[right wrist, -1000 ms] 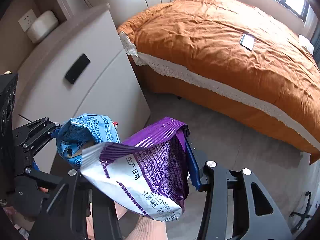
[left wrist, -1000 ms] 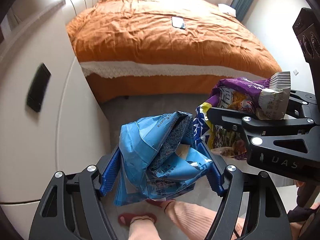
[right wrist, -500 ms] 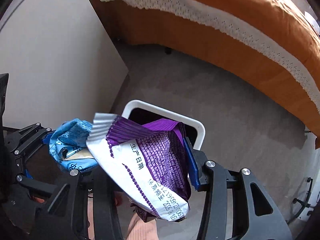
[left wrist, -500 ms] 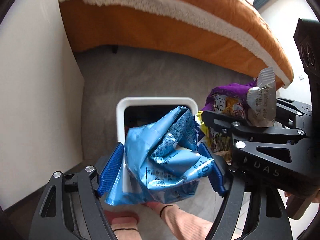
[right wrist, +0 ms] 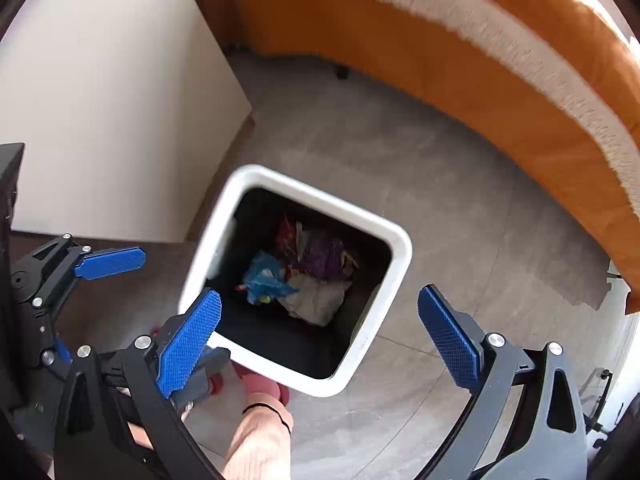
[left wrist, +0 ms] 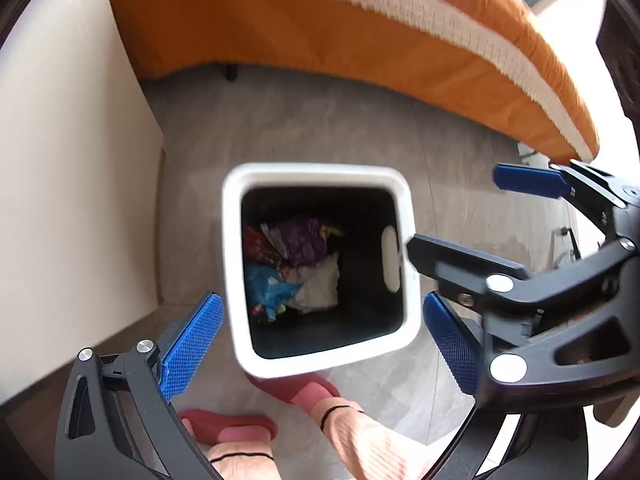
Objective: Collect trash
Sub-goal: 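Carry both bags over the white bin and open both tools, then move both open tools back over the desk toward the last items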
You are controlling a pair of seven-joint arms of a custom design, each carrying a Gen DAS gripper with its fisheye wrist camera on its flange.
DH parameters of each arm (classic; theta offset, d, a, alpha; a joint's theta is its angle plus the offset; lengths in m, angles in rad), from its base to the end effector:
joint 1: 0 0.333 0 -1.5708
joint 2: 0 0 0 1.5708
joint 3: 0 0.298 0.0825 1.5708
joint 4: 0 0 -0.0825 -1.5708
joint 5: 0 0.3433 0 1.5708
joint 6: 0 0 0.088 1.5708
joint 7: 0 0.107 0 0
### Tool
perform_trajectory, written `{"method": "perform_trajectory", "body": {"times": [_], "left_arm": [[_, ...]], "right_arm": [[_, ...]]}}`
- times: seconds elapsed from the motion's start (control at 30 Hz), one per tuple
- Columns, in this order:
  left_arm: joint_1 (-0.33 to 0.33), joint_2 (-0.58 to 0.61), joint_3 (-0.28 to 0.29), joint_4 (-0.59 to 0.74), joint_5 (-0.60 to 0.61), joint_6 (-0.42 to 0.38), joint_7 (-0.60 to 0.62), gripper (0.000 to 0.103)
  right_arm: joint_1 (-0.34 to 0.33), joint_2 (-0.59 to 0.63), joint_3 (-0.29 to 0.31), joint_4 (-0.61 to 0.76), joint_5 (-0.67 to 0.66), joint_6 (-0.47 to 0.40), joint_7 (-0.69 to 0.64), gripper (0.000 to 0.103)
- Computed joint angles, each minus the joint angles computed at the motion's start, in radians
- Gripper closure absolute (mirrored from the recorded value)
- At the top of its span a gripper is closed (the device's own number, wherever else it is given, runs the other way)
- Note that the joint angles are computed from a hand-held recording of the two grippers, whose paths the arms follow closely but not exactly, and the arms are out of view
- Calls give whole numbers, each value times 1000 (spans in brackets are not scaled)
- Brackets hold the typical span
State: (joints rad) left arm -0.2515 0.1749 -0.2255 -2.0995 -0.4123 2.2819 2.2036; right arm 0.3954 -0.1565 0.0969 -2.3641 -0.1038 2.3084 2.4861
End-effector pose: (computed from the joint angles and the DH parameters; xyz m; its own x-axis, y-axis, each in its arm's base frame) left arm 0.4750 -0.2533 0.3508 -0.7252 -0.6199 0.2996 -0.6800 0.7133 -0.1699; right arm 0.4048 0.2154 0.4046 -0.3488 -0.9371 -0.0162 -0.9277 0.3476 -0.1364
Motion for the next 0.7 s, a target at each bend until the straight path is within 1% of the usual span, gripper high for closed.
{"method": "perform_trajectory", "body": {"times": [0.1,0.2,0.3,0.33,0.37,0.43,0.47,0.53,0.6,0.63,0.67,0.7], "left_arm": [[6,-68,1,32,-16,-26,-12,5],[17,-155,4,79,-61,-65,-30,5],[29,-222,13,134,-106,-101,-60,5],[34,-235,18,161,-122,-119,-70,5],[39,-249,23,192,-138,-139,-79,5],[49,-294,28,231,-142,-139,-111,5],[54,-305,33,258,-146,-146,-120,5],[69,-323,36,317,-105,-149,-168,5],[86,-330,54,380,-113,-167,-188,5],[96,-333,56,404,-94,-160,-211,5],[107,-335,56,429,-67,-152,-237,5],[120,-338,64,454,-55,-148,-255,5]], "right_arm": [[-4,-75,14,60,-50,-90,53,5],[-5,-137,36,171,-128,-209,109,5],[-3,-147,60,316,-212,-316,124,5],[-2,-140,74,385,-254,-348,121,5],[0,-130,80,436,-283,-362,110,5],[6,-94,93,554,-341,-379,74,5],[10,-71,97,619,-364,-369,46,5],[20,-21,92,718,-362,-339,-13,5],[30,45,95,837,-380,-297,-78,5],[36,71,97,879,-387,-279,-93,5],[45,107,98,934,-395,-243,-116,5],[49,117,96,954,-390,-262,-118,5]]}}
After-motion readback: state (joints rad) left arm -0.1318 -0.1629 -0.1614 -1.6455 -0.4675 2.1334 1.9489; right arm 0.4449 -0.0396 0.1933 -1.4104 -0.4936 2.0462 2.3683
